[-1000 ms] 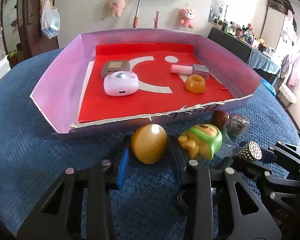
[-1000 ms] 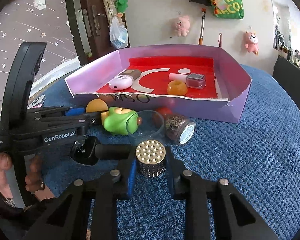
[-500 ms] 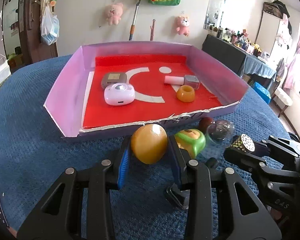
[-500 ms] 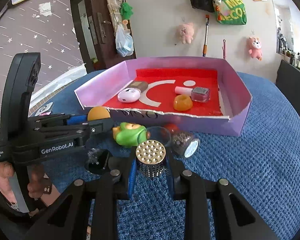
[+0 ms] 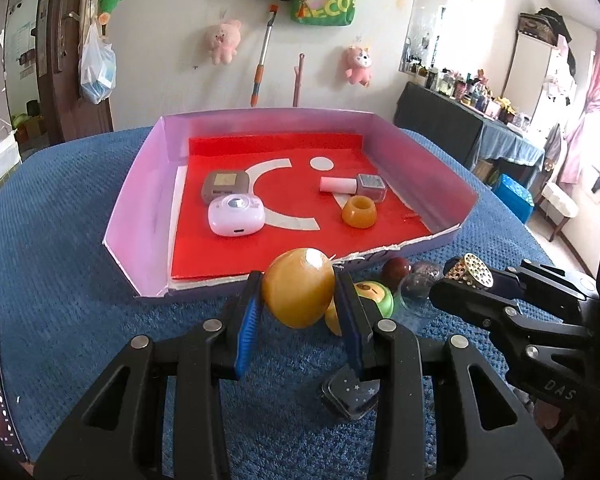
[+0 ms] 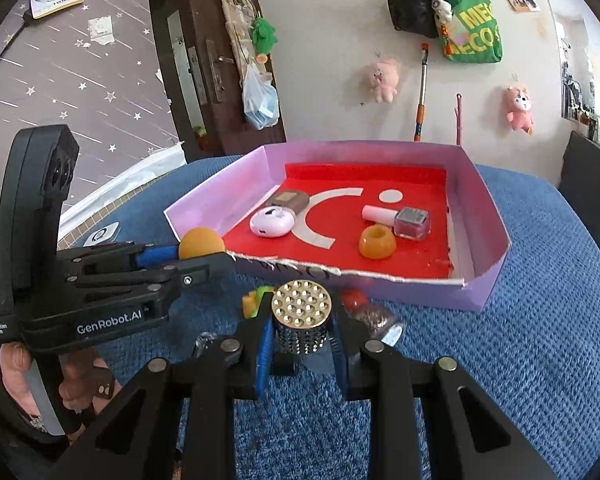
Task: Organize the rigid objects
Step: 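Carry the gold cylinder into the box with the right tool while the left carries the egg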
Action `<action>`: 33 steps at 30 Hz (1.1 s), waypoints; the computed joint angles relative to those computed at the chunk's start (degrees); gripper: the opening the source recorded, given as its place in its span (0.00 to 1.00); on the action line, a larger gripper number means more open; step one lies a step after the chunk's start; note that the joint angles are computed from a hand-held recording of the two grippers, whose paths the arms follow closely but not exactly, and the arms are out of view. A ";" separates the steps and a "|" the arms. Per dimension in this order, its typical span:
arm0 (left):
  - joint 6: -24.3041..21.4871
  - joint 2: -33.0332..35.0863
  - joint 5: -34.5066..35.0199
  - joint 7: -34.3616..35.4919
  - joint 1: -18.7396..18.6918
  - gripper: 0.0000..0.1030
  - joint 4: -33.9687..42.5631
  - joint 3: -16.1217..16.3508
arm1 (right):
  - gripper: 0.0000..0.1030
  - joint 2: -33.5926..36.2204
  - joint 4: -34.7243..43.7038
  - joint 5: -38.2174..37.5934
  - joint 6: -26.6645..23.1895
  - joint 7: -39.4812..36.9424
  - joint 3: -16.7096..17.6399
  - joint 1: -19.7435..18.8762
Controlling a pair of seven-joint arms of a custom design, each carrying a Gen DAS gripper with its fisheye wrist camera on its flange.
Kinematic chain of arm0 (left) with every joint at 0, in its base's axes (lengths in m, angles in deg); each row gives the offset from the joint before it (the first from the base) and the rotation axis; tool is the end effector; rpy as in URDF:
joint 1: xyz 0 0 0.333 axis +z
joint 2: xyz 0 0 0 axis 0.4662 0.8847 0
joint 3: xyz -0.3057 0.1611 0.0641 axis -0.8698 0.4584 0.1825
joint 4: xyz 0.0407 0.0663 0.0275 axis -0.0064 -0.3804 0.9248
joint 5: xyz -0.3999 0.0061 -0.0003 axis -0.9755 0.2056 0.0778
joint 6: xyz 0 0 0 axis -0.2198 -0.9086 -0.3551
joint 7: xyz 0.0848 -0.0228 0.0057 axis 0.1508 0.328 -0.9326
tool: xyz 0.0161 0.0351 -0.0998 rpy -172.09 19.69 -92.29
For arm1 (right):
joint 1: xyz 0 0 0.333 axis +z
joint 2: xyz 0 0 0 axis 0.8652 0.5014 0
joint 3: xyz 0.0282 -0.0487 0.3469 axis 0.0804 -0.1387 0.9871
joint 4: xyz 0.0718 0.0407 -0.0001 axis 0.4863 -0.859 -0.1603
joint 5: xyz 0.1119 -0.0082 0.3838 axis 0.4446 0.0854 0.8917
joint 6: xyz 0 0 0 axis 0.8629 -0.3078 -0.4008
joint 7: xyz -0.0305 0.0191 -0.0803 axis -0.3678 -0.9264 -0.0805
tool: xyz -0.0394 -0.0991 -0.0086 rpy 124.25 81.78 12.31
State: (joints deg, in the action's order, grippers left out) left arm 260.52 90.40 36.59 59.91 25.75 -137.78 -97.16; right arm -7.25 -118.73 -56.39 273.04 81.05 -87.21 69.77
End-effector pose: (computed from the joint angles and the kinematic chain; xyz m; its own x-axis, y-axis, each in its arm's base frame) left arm 0.5709 -0.2229 0.4364 -0.4501 -0.8830 0.1330 -0.6333 0.2106 -0.7447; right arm 0.4984 0.1383 0.4125 0.2044 -0.9650 -0.1644 -0.5979 0.0099 -0.8015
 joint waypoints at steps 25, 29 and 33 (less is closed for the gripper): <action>-6.62 4.58 16.15 -12.79 -2.48 0.33 7.19 6.00 | 0.26 6.73 15.56 -42.92 -7.53 37.04 17.19 -26.35; -9.02 6.40 20.23 -16.70 -2.25 0.33 9.14 6.49 | 0.26 9.61 17.71 -45.68 -11.06 37.66 30.88 -39.30; -10.97 8.10 24.34 -20.31 -2.58 0.33 10.87 7.36 | 0.26 12.64 18.65 -41.74 -15.54 31.78 39.76 -46.42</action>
State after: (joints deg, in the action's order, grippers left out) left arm 249.55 98.51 60.93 39.60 23.17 -126.91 -89.80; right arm 5.39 -100.07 -98.13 257.50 112.83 -47.45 23.35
